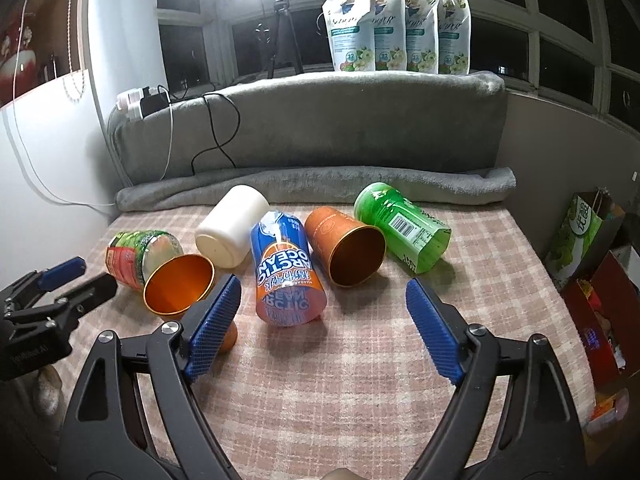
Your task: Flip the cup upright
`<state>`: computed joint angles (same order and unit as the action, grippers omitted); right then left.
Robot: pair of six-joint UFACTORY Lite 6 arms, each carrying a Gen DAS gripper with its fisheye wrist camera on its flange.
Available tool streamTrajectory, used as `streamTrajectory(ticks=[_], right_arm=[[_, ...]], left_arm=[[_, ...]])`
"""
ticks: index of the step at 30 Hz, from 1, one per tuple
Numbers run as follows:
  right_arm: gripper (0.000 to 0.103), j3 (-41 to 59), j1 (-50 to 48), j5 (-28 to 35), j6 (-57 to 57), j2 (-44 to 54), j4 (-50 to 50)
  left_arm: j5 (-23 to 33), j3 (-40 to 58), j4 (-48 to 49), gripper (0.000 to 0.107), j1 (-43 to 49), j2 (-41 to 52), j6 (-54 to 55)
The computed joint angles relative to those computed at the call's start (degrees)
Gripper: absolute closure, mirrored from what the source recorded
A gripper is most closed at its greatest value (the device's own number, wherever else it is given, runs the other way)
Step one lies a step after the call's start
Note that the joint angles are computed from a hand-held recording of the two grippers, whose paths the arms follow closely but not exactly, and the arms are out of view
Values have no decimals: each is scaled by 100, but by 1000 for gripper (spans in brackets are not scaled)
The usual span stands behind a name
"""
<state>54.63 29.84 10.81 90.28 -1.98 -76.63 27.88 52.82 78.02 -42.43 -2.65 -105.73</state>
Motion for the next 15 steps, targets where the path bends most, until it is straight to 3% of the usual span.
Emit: streamTrajectory(ticks=[6,9,11,15], right_arm=[[15,-125,93,267,1134,-169,-1061],[1,-224,186,573,1842,-327,-1721],[0,-347,303,928,2383,-480,-2210],[0,-347,495,1458,2434,-584,-2281]], left_arm=[[576,-113,349,24,-173,-223,-332],[895,-199,531,24,-247,-432,-520],[1146,-250,647,23,-329,-563,-648],[1652,-351,836,22,-463,-842,-831]])
